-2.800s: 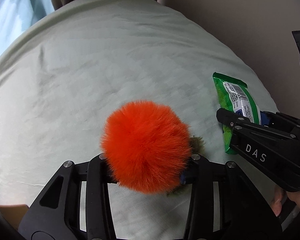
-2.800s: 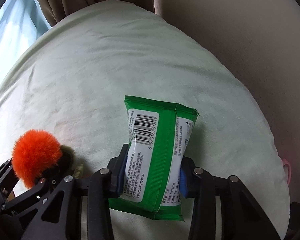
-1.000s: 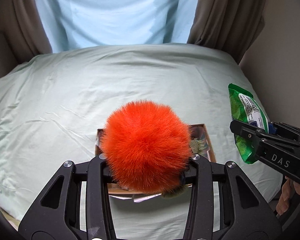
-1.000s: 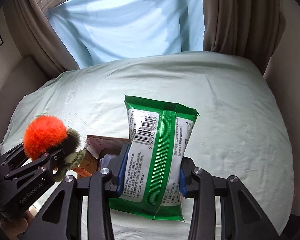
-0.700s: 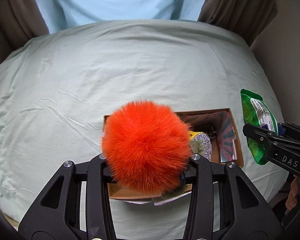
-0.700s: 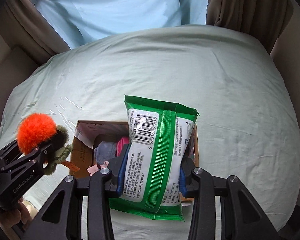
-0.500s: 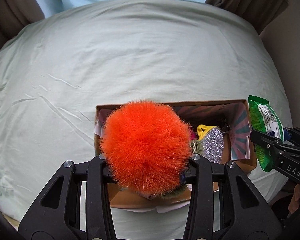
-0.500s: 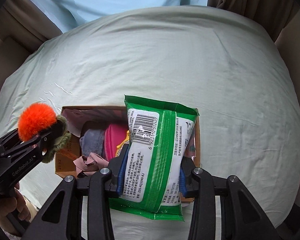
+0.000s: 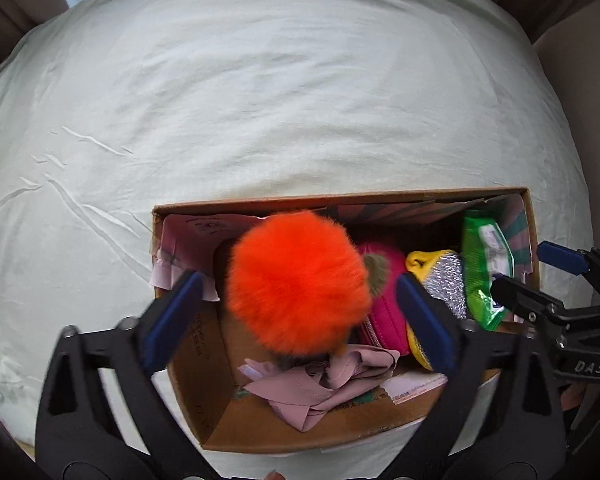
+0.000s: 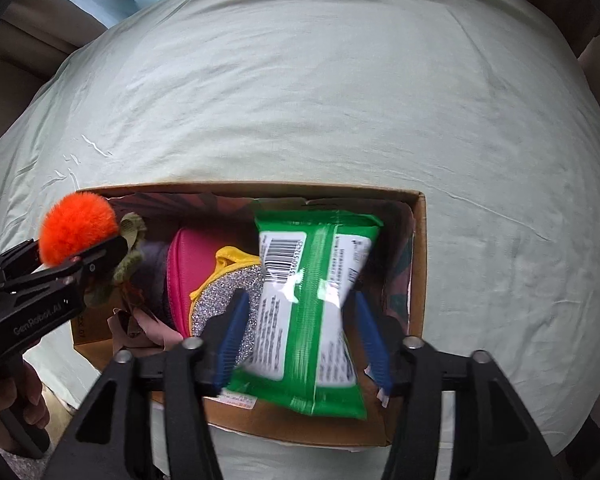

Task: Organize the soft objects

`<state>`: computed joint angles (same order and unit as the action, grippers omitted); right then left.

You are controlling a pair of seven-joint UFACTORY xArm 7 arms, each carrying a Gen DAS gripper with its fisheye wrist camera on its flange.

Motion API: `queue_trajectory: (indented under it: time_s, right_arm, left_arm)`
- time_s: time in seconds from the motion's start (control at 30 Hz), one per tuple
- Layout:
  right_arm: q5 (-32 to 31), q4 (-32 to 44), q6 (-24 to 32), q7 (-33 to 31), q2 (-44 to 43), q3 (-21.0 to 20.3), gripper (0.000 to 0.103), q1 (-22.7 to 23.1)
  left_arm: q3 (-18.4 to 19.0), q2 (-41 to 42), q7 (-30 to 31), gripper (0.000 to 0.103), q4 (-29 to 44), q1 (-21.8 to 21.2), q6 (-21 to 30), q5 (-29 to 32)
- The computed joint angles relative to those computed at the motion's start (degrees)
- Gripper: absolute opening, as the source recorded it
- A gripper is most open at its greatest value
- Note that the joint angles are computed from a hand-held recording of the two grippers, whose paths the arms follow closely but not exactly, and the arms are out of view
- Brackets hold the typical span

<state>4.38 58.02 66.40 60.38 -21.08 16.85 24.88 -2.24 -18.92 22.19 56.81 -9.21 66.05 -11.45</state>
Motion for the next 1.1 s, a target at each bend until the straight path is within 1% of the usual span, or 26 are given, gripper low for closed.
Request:
queue_trajectory:
  time_s: [0.03, 0.07, 0.17, 0.27, 0.53, 0.67, 0.77, 0.83, 0.97, 1.1]
  right_arm:
    - [-0.17, -0.22, -0.61, 0.09, -0.39, 0.01, 0.099, -0.04]
    - [-0.20, -0.37, -0.95, -0.12, -0.74, -0.04, 0.102, 0.00]
    - [-0.38, 1.00, 0.92, -1.41, 0.04, 0.10, 0.102, 0.29]
    - [-0.17, 0.85, 1.16, -1.61, -0.25, 0.40, 0.102, 0.65]
    - [-1.94, 1.93, 3.78, 2.57, -2.80, 2.50, 0.102, 0.89]
    - [-3.66, 3.28, 5.73, 5.18, -5.16, 3.82, 0.102, 0.70]
    - [-3.23, 3.98, 5.35, 6.16, -6.86, 4.10, 0.102, 0.70]
    - [-4.69, 5.66, 6.75, 8.07, -7.68, 5.45, 0.102, -0.03]
    - [-8.07, 11.70, 11.85, 9.67, -7.76, 7.90, 0.102, -1.05]
    - [-11.88, 18.15, 16.34, 10.48, -8.85, 10.48, 0.102, -2.52]
  left_arm:
    - [0.36, -0.15, 0.29, 0.103, 0.56, 0.09, 0.69, -0.27]
    - [0.44, -0.08, 0.17, 0.103, 0.89, 0.20, 1.31, -0.35]
    - [0.58, -0.12, -0.10, 0.103, 1.35, 0.52, 2.48, -0.41]
    - [0.56, -0.85, 0.03, 0.103, 1.31, 0.68, 3.02, -0.20]
    - [1.34, -5.96, 0.23, 0.103, 0.60, 1.38, 4.38, 0.04]
    - [2.28, -9.58, 0.45, 0.103, 0.98, 1.75, 6.04, -0.08]
    - [2.72, -12.19, 0.39, 0.103, 1.99, 2.03, 7.79, 0.06]
    - [2.75, -13.54, -0.34, 0.103, 3.29, 2.09, 9.29, -0.07]
    - [2.83, -16.69, -2.11, 0.103, 6.93, 2.24, 12.47, -0.17]
    - [4.08, -19.67, -3.72, 0.103, 11.75, 1.35, 14.83, -3.04]
